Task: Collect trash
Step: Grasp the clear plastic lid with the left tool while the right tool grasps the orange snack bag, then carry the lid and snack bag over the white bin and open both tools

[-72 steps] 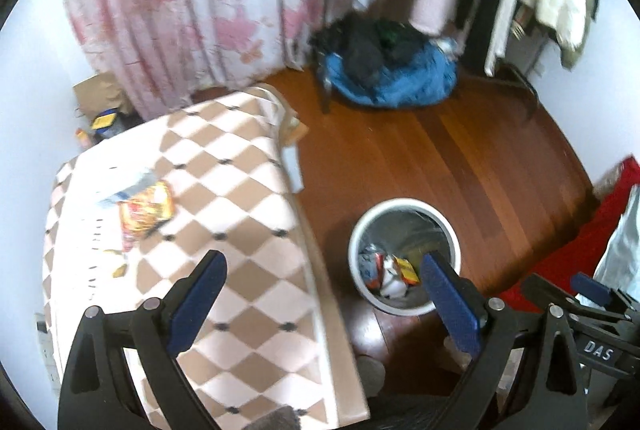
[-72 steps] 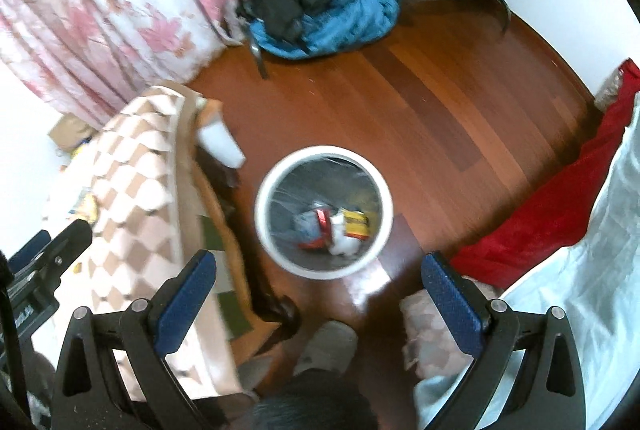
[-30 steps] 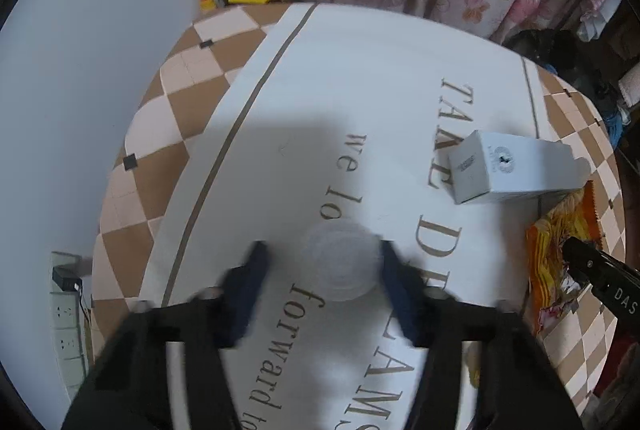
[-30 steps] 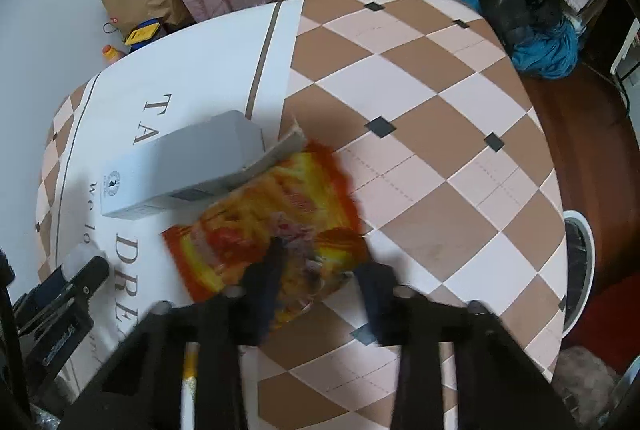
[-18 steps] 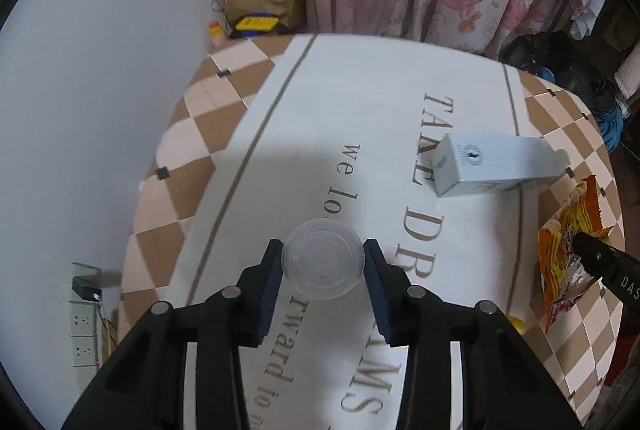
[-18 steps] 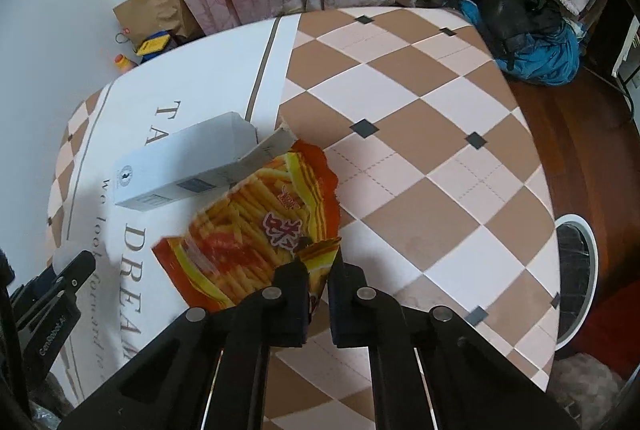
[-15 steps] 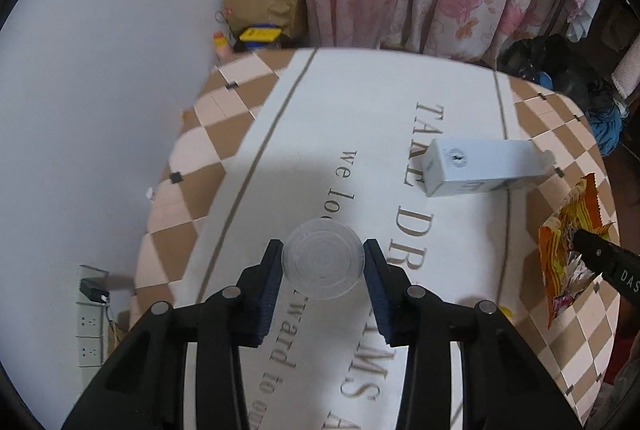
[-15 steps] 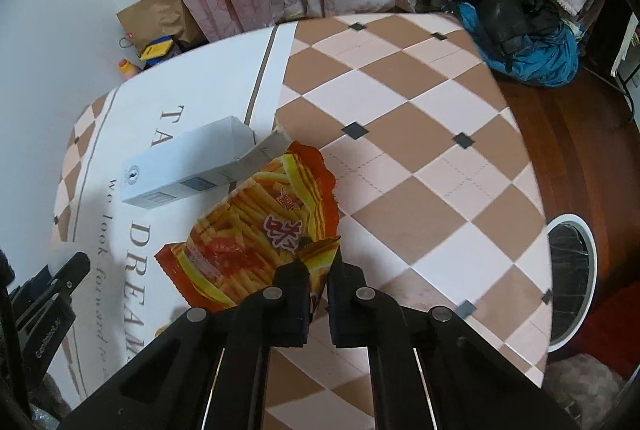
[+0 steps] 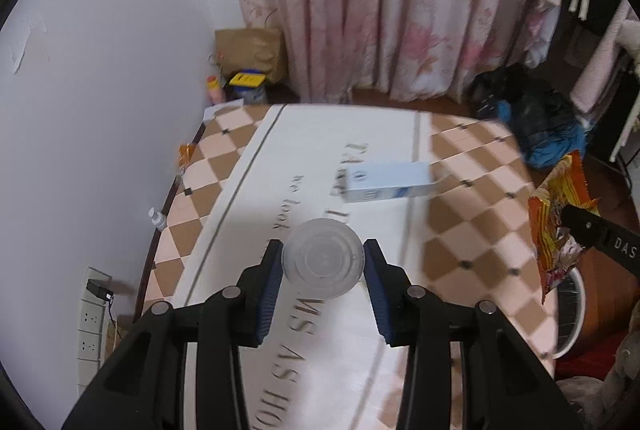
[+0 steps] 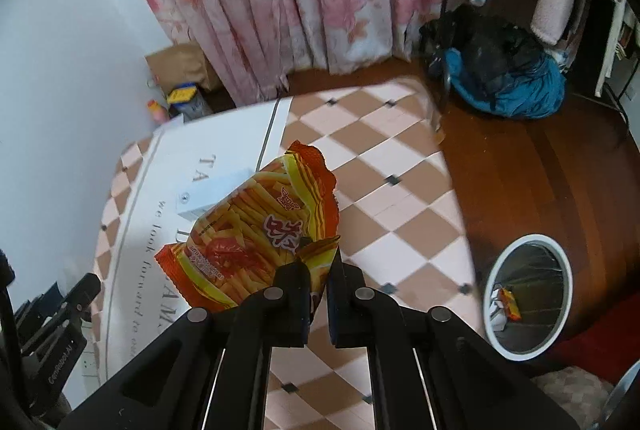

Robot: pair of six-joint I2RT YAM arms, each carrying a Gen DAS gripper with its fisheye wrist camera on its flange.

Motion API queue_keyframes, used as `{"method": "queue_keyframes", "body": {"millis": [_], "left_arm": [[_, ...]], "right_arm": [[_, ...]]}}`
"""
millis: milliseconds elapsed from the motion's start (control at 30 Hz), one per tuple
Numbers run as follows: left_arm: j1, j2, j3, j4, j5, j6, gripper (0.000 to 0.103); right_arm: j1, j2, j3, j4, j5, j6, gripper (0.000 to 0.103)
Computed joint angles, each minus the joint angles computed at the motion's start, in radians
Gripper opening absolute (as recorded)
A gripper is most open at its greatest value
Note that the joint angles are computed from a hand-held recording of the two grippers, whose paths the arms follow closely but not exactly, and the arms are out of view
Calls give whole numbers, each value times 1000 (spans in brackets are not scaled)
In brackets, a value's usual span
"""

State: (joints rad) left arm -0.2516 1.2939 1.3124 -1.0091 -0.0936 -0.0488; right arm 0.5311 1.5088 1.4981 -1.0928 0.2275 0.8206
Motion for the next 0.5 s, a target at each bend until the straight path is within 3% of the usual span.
{"method": "queue_keyframes", "body": {"millis": [300,500], "left_arm": [[-351,-36,163,-131,-111,-223,37],[-651,66,307,-172,-208,-385,37]], "right_arm": [[-127,-304,-69,-145,3,-51,6],[-450,-528,-130,-246,-122,-253,6]]}}
